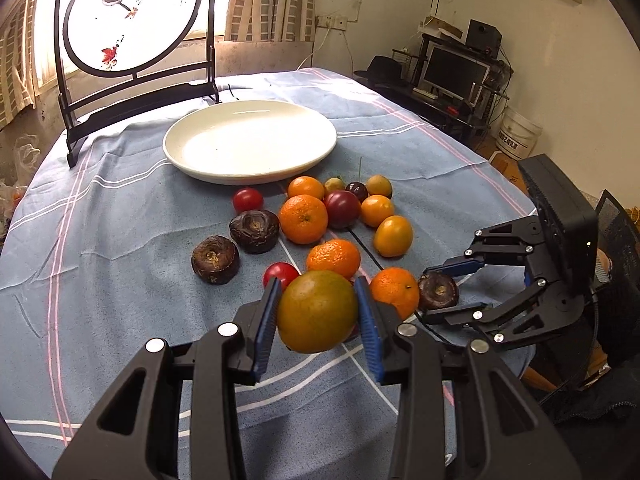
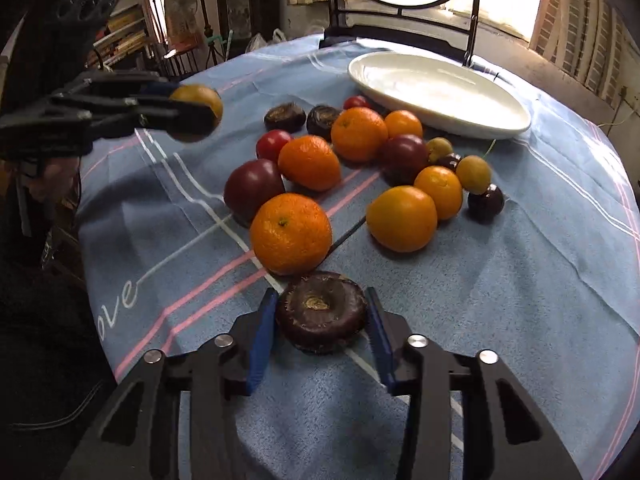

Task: Organize fruits
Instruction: 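Carry both fruits over the white plate and open both tools to release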

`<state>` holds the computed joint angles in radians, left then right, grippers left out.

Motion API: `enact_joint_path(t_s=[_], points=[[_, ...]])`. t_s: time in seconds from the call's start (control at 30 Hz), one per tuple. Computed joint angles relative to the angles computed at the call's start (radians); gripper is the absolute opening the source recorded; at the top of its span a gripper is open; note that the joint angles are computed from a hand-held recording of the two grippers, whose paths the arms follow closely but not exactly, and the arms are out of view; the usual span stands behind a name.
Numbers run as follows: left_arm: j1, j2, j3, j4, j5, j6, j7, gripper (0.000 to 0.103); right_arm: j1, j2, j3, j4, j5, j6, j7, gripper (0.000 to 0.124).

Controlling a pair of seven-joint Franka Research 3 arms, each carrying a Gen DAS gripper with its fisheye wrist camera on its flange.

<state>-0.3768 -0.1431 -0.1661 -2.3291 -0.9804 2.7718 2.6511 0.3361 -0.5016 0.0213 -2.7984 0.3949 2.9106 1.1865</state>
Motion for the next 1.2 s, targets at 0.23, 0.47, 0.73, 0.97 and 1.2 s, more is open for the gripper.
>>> enact_joint_path(t_s=[0.23,0.47,0.73,0.97,1.2], points=[[0.018,0.039,-0.007,0.063,0.030,0.003,-0.033,0.036,-0.011,-0.066,-0.029,0.004,0.012,0.043,-0.009,0.043],[0.047,0.186,-0.067,0.281,0.224,0.130,-0.230,0.036,0.016,0.092,-0.121,0.213,0.037,0.187,-0.062,0.043],[-0.150,0.470,0.191,0.603,1.008,0.172,-1.032,0.037,0.279,0.375,-0.412,0.540,0.460,0.181,-0.333,0.043],[-0.132,0.621,0.199,0.775,1.152,0.096,-1.185,0.037,0.207,0.539,-0.379,0.707,0.644,0.084,-0.432,0.043],[-0.087,0.665,0.154,0.816,1.264,0.084,-1.253,0.037,0.109,0.639,-0.297,0.799,0.680,0.022,-0.446,0.043]])
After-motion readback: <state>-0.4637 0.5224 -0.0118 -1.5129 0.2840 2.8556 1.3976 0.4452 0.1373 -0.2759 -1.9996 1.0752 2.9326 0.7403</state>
